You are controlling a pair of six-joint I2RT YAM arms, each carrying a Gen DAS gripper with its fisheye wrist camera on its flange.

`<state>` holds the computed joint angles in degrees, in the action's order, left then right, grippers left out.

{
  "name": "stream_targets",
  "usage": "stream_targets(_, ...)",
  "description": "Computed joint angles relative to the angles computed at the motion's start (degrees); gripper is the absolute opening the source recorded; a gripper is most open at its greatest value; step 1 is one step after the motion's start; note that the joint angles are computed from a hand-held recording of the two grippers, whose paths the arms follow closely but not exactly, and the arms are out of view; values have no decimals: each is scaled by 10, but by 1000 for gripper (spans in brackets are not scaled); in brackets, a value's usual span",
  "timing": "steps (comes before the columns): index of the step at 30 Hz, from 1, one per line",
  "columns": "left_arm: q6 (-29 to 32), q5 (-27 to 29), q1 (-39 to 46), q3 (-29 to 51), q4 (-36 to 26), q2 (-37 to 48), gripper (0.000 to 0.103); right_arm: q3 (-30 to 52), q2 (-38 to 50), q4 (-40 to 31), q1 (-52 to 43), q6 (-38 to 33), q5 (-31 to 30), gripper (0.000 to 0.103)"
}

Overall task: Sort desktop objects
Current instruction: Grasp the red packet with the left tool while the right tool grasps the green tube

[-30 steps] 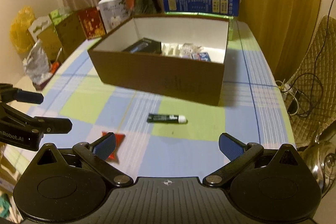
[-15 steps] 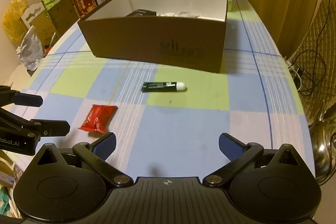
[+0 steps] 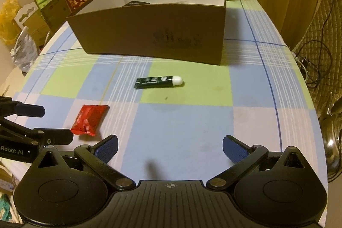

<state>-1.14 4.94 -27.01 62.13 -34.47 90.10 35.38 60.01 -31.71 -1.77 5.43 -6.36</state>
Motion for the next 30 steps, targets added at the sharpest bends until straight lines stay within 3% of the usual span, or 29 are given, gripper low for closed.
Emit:
stream_targets(3,3,6,3,11,3,21,82,2,13,7,-6,0,1,101)
stream_targets(8,16,11,7,35,11,60,81,6,35,17,-16,1,0,101)
stream_targets(14,32,7,6,68,12,110,68,8,55,26,-28,3,-1,101)
stream_targets(16,42,2,4,72,16,119,61,10,61,28,-33,2,-1,101)
stream_targets(18,57,-3,0,74,19,126,46,13,70,32,-37,2,-2,101)
stream_targets(22,80,1,1,79,16,138,29,21,89,44,-42,1,-4,101)
stream_targets(30,88,-29,35,67,39,134,27,38,148,100,-39,-26,-21,101)
